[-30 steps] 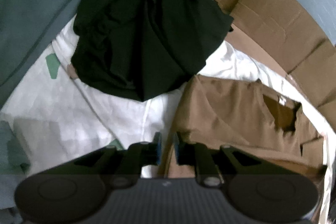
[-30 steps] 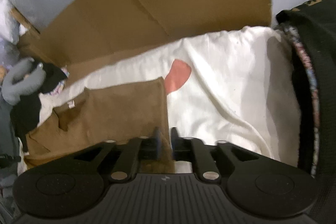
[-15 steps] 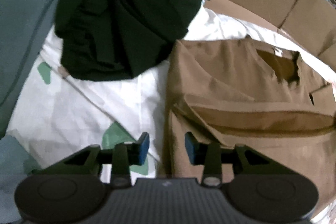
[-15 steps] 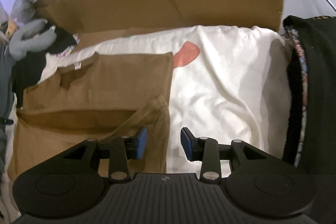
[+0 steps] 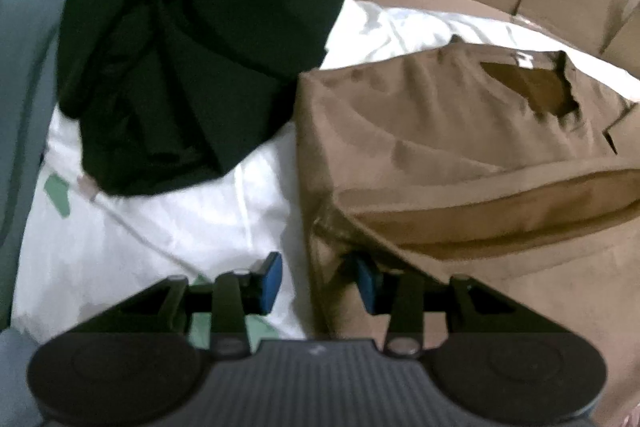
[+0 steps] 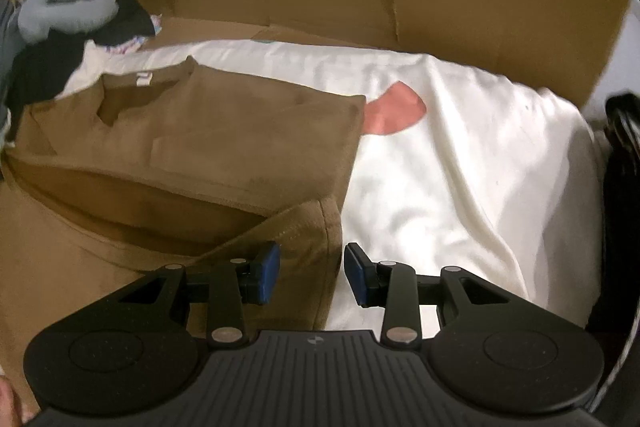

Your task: Fold clothes

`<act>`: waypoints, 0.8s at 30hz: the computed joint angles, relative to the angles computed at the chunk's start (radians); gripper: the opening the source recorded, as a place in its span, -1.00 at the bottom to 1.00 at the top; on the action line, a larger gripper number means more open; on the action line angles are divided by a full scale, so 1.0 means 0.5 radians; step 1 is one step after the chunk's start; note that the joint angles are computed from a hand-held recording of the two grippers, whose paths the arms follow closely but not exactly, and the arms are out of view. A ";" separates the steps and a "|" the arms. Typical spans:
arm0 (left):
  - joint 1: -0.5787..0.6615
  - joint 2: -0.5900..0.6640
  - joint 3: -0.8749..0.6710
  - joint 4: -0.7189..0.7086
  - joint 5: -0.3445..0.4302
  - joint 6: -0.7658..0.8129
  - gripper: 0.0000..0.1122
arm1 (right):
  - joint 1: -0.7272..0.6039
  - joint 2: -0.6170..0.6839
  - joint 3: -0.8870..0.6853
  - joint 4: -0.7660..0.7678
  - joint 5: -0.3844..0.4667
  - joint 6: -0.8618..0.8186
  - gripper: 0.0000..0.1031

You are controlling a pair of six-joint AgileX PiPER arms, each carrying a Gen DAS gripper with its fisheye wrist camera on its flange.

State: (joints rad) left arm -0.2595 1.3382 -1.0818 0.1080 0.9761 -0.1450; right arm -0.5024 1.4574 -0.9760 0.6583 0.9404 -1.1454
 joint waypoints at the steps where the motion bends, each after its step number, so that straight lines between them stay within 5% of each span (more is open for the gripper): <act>1: -0.004 -0.007 0.020 0.015 -0.043 0.008 -0.24 | 0.020 -0.003 0.013 0.006 -0.033 -0.015 -0.17; 7: -0.027 -0.063 0.136 0.090 -0.295 0.069 -0.28 | 0.107 -0.012 0.094 0.053 -0.221 -0.136 -0.18; 12: -0.012 -0.031 0.137 0.033 -0.347 0.115 -0.39 | 0.116 -0.003 0.128 0.097 -0.281 -0.185 -0.18; 19: -0.037 -0.090 0.222 0.060 -0.444 0.099 -0.74 | 0.141 -0.085 0.211 0.167 -0.385 -0.320 -0.20; 21: -0.042 -0.111 0.235 0.070 -0.450 0.089 -0.79 | 0.169 -0.107 0.229 0.139 -0.432 -0.322 -0.27; 24: -0.032 -0.145 0.236 0.067 -0.451 0.093 -0.84 | 0.193 -0.111 0.229 0.073 -0.463 -0.277 -0.75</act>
